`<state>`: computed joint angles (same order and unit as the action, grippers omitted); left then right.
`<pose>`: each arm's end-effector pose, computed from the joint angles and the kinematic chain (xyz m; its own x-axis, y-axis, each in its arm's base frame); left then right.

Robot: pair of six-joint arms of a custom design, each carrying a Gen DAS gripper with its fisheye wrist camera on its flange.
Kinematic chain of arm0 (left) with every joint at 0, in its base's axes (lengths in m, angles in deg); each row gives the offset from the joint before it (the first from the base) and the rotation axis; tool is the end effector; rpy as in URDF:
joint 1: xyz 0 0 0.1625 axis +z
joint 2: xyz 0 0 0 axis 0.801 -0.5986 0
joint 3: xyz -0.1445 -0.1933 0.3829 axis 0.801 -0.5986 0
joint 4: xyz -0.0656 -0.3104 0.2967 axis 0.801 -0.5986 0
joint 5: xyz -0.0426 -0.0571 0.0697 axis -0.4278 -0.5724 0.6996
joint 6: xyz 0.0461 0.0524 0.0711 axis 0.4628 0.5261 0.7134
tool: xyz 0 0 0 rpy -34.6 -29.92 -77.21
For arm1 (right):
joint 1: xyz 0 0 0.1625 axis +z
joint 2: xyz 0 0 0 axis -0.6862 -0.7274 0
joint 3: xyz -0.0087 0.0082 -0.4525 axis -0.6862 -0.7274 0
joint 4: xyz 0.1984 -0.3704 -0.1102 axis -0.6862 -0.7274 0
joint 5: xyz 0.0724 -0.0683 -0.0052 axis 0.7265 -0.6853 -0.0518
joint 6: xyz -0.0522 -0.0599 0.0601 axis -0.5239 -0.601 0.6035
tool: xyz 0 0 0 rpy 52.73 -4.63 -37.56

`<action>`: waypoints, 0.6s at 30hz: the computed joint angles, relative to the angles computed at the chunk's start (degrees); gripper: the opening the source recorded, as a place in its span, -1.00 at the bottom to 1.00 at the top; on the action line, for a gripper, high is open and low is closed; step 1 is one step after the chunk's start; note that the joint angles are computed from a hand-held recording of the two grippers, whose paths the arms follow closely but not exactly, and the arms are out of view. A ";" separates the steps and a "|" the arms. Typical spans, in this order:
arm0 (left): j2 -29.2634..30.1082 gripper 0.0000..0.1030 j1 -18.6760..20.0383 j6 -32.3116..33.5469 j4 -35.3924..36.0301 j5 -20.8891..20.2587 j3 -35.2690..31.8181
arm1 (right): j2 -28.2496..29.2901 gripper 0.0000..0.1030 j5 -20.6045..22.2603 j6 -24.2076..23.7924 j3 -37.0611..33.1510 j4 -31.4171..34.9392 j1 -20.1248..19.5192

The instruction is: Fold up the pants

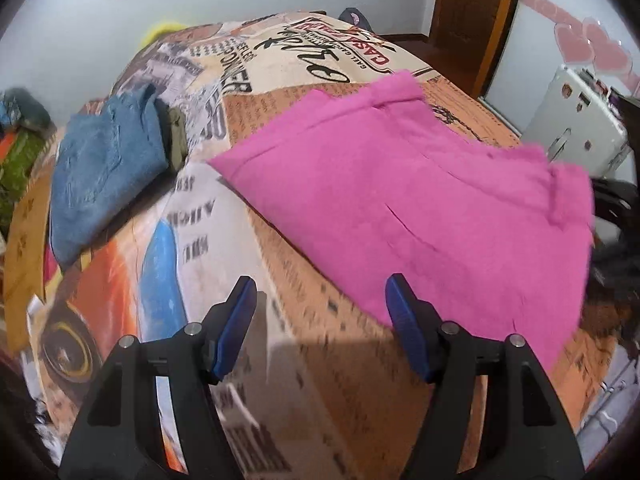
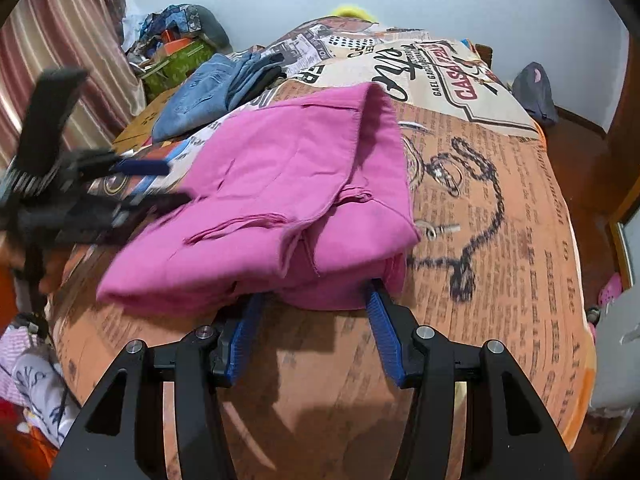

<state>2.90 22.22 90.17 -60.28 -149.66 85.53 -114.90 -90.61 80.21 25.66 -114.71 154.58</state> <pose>0.0008 -0.7083 0.1958 -0.5089 0.6910 -0.5133 0.7729 0.6294 0.0810 0.2974 -0.5655 -0.0611 -0.8356 -0.0314 0.5484 -0.3268 0.8310 -0.4503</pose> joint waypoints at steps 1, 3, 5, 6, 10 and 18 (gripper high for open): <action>-0.48 0.31 0.47 -1.38 1.72 -0.52 -0.27 | 0.29 -0.04 -0.01 -0.87 -1.00 0.62 -0.23; -1.09 0.31 1.16 -3.85 4.11 -1.49 -0.68 | 0.98 -0.04 -0.08 -2.59 -3.14 1.81 -0.75; -1.64 0.29 1.68 -5.29 4.78 -2.31 -0.92 | 1.78 -0.04 0.03 -3.99 -5.54 3.30 -1.36; -1.80 0.28 1.82 -5.86 4.39 -2.39 -1.04 | 2.19 -0.04 -0.33 -4.56 -6.60 3.68 -1.61; -0.23 0.28 2.65 -7.67 0.53 -1.17 -5.28 | 3.31 -0.04 -4.13 -5.80 -10.05 4.78 -2.14; 9.65 0.28 5.43 -10.36 9.56 -6.41 -25.17 | 1.62 -0.04 -9.47 -6.07 -7.53 -1.89 -0.53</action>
